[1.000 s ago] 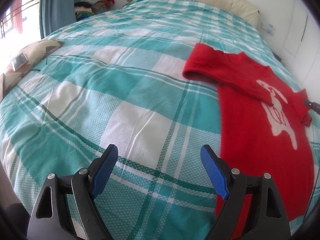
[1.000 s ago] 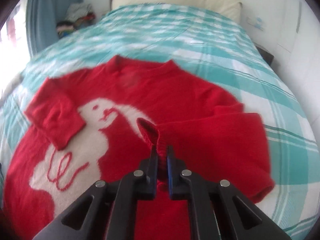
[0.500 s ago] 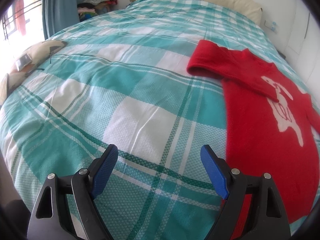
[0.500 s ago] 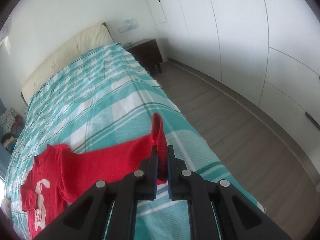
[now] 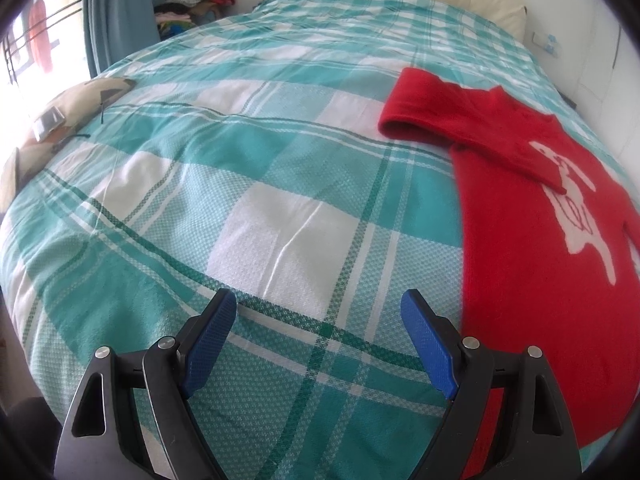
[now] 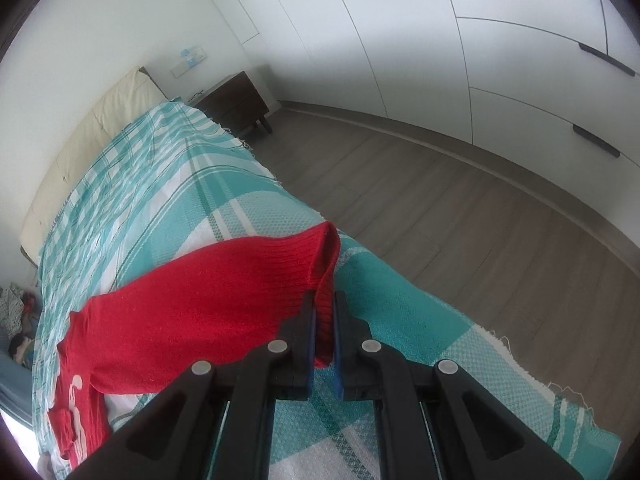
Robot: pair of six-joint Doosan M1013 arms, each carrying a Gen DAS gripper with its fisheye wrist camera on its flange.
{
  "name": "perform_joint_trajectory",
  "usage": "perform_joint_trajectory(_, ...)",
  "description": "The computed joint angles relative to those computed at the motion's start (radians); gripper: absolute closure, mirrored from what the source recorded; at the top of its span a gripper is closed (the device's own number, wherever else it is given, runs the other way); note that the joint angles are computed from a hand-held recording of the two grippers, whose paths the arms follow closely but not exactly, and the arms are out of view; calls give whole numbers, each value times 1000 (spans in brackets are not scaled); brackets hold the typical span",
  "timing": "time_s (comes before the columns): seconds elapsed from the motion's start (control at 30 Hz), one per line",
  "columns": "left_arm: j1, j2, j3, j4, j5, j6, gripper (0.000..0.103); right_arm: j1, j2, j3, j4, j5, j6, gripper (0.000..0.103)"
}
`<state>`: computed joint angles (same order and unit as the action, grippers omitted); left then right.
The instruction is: Fold small clothes
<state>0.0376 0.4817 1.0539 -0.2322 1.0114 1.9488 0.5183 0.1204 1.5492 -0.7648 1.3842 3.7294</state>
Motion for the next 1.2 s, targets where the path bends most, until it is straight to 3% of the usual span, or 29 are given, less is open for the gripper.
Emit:
perform_joint_trajectory(0.13, 3, 9, -14, -7, 24, -13, 17, 7, -18, 35, -36, -51, 94, 96)
perform_joint_trajectory(0.2, 2, 11, -18, -4, 30, -14, 17, 18, -24, 43, -52, -37, 136, 95)
perform_joint_trajectory(0.33, -1, 5, -9, 4, 17, -2, 17, 36, -24, 36, -48, 33, 165, 90)
perform_joint_trajectory(0.4, -2, -5, 3, 8, -4, 4, 17, 46, -11, 9, -23, 114, 155, 90)
perform_joint_trajectory(0.53, -7, -53, 37, -43, -132, 121, 16, 95, 37, -77, -95, 281, 87, 86)
perform_joint_trajectory(0.57, -9, -57, 25, -79, -150, 168, 14, 107, 53, -103, -124, 299, 50, 79)
perform_joint_trajectory(0.63, -18, -42, -34, -166, -128, 282, 8, 123, 82, -143, -175, 288, -16, 67)
perform_joint_trajectory(0.67, -28, -22, -83, -198, -77, 342, 5, 127, 93, -157, -194, 266, -42, 63)
perform_joint_trajectory(0.73, -59, 44, -219, -217, 108, 453, 4, 129, 107, -175, -206, 206, -86, 63)
perform_joint_trajectory(0.77, -80, 64, -252, -208, 149, 502, 4, 128, 112, -180, -201, 177, -102, 63)
perform_joint_trajectory(0.8, -103, 70, -252, -189, 138, 557, 4, 124, 115, -182, -193, 149, -115, 63)
perform_joint_trajectory(0.9, -169, 47, -159, -119, -5, 748, 6, 116, 119, -182, -169, 94, -141, 63)
perform_joint_trajectory(0.97, -198, 64, -166, -70, 21, 790, 20, 117, 119, -180, -167, 84, -143, 63)
perform_joint_trajectory(1.2, -235, 129, -227, -18, 76, 813, 32, 101, 105, -154, -146, 11, -117, 63)
